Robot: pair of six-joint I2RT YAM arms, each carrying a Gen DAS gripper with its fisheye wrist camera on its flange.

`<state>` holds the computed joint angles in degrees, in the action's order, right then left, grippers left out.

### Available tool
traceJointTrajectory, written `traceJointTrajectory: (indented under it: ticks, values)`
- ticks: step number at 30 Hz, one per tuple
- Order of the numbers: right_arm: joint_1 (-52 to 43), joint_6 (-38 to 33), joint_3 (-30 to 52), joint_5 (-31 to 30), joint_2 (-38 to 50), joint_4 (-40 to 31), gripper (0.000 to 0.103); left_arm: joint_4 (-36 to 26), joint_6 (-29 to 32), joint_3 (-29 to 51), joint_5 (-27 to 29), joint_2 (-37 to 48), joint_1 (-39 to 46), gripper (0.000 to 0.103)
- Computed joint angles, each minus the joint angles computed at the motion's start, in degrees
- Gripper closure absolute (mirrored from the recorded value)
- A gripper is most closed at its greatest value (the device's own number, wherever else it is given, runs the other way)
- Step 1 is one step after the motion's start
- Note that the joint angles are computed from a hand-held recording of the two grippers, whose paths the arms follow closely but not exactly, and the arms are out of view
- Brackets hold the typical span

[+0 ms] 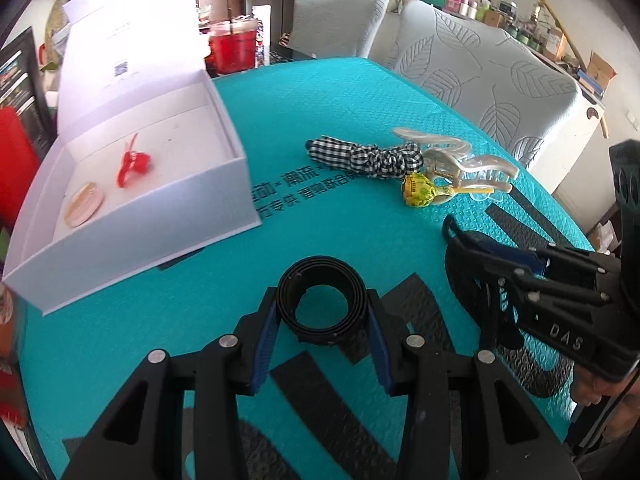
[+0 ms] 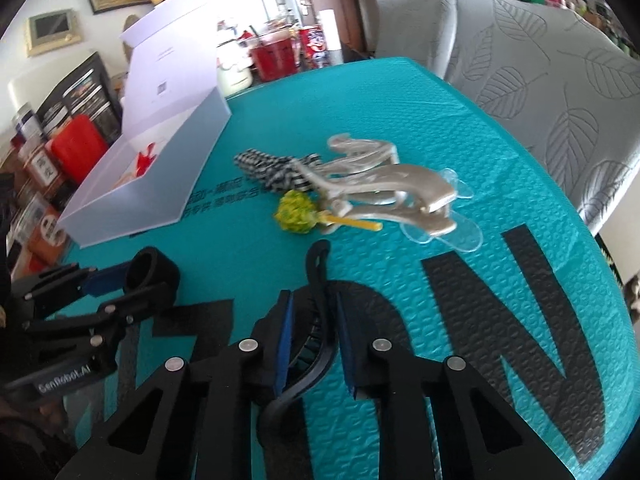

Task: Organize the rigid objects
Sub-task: 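Grasp the black hair tie with the left tool while the right tool grasps the black clip, then carry the hair tie and black clip in both tools toward the white box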

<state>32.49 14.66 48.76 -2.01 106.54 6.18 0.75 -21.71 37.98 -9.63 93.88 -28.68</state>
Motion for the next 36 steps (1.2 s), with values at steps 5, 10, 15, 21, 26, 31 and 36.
traceJointTrajectory:
  ticks: [5, 10, 15, 21, 26, 31, 36]
  values:
    - [3.12, -2.37, -2.06, 1.92, -1.97, 0.37, 0.083, 0.09, -1.67, -3.75, -1.42, -4.43, -0.59, 0.062]
    - [6.35, -0.25, -5.51, 6.72, -5.12, 0.33, 0.048, 0.75, -3.44, -7.07, -3.42, -7.60, -1.92, 0.062]
    - [7.95, 2.09, -6.06, 7.77, -4.66, -0.65, 0.048, 1.85, -5.15, -9.22, -4.15, -8.61, -2.74, 0.062]
    - [10.15, 3.73, -5.42, 13.45, -4.53, -2.38, 0.077, 2.14, -6.47, -11.67, -4.93, -10.91, -2.79, 0.062]
    - [10.42, 3.69, -4.88, 13.91, -4.60, -2.85, 0.084, 1.78, -6.98, -12.79, -5.62, -12.74, -2.82, 0.062]
    - [11.81, 3.39, -5.16, 14.20, -5.65, -2.66, 0.084, 1.07, -7.44, -14.13, -6.43, -15.31, -2.79, 0.062]
    - [13.09, 3.32, -5.05, 14.35, -6.32, -2.75, 0.084, -0.10, -7.55, -15.27, -6.92, -17.98, -2.18, 0.062]
